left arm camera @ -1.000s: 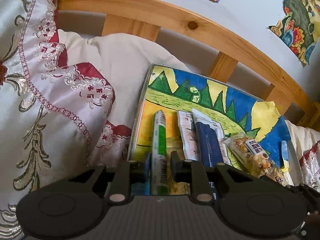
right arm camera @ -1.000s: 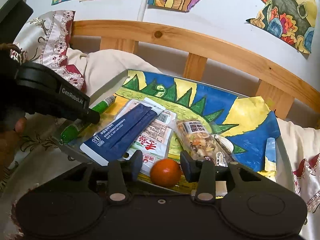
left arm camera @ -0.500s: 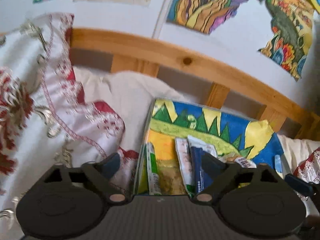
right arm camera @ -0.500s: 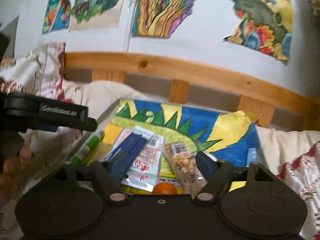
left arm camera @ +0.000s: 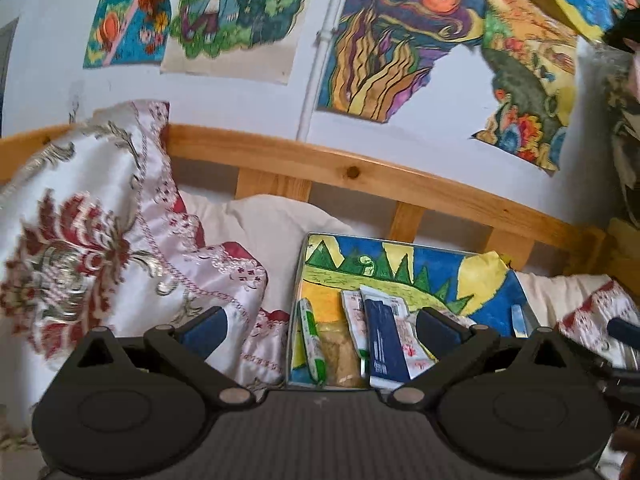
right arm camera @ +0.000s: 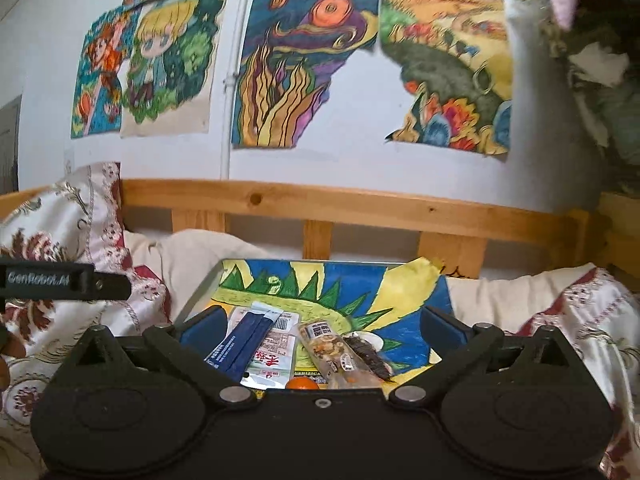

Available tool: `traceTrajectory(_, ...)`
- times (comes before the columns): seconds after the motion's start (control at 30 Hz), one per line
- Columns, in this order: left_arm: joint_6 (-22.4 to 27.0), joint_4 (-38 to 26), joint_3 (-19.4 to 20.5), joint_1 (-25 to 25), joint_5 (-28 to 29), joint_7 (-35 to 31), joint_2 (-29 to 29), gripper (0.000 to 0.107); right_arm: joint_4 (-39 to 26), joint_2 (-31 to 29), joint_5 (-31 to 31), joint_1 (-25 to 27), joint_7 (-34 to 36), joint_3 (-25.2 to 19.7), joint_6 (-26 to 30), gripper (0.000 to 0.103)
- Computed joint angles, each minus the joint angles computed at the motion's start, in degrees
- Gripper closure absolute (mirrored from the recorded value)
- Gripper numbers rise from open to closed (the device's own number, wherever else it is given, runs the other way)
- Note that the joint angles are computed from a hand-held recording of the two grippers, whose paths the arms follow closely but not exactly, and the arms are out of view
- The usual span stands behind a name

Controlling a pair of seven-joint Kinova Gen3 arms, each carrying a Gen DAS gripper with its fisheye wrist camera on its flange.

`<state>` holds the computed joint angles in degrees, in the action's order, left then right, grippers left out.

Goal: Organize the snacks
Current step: 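Lift both tools away from the tray back over the bed cover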

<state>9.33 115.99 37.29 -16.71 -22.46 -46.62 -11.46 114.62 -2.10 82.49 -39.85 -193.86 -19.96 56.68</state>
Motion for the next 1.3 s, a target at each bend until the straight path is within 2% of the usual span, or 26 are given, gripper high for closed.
traceTrajectory(0.13, 2.5, 1.1, -6.2, 7.3, 2.2, -4.5, -3.5, 0.005, 1.3, -2.7, -2.1, -1.4, 0.7, -2.2, 2.8, 0.001)
traceTrajectory(0.3, 4.6, 2.4, -6.7, 7.9, 5.2, -6.3, -8.5, 0.005, 2.6, -5.5, -4.4, -2.9, 0.7, -6.0, 7.4, 0.001)
traceTrajectory(0.43, 7.7, 3.1, -8.4, 10.5, 8.7, -8.0, -11.6, 0.005, 3.4, -7.6, -6.6, -4.0, 0.7, -8.9, 10.9, 0.001)
traceTrajectory(0.67, 13.0, 4.0, -7.6, 12.0, 11.5, -10.8, -16.8, 0.005, 3.4, -11.2, -13.8, -4.3, 2.1, -13.6, 14.3, 0.001)
traceTrajectory(0.9, 21.5, 2.7, -6.0, 11.7, 13.3, -10.8, -19.1, 0.005, 0.5, -11.3, -22.4, -3.2, 3.8, -17.8, 19.5, 0.001)
traceTrajectory(1.1, 25.7, 2.0, -6.2, 12.7, 14.1, -10.3, -20.7, 0.005, -0.3, -11.7, -25.1, -3.1, 3.0, -19.8, 21.1, 0.001)
traceTrajectory(1.3, 29.9, 1.2, -5.4, 12.8, 14.6, -9.8, -22.3, 0.005, -1.9, -10.5, -25.6, -4.2, 1.3, -21.9, 25.7, 0.001)
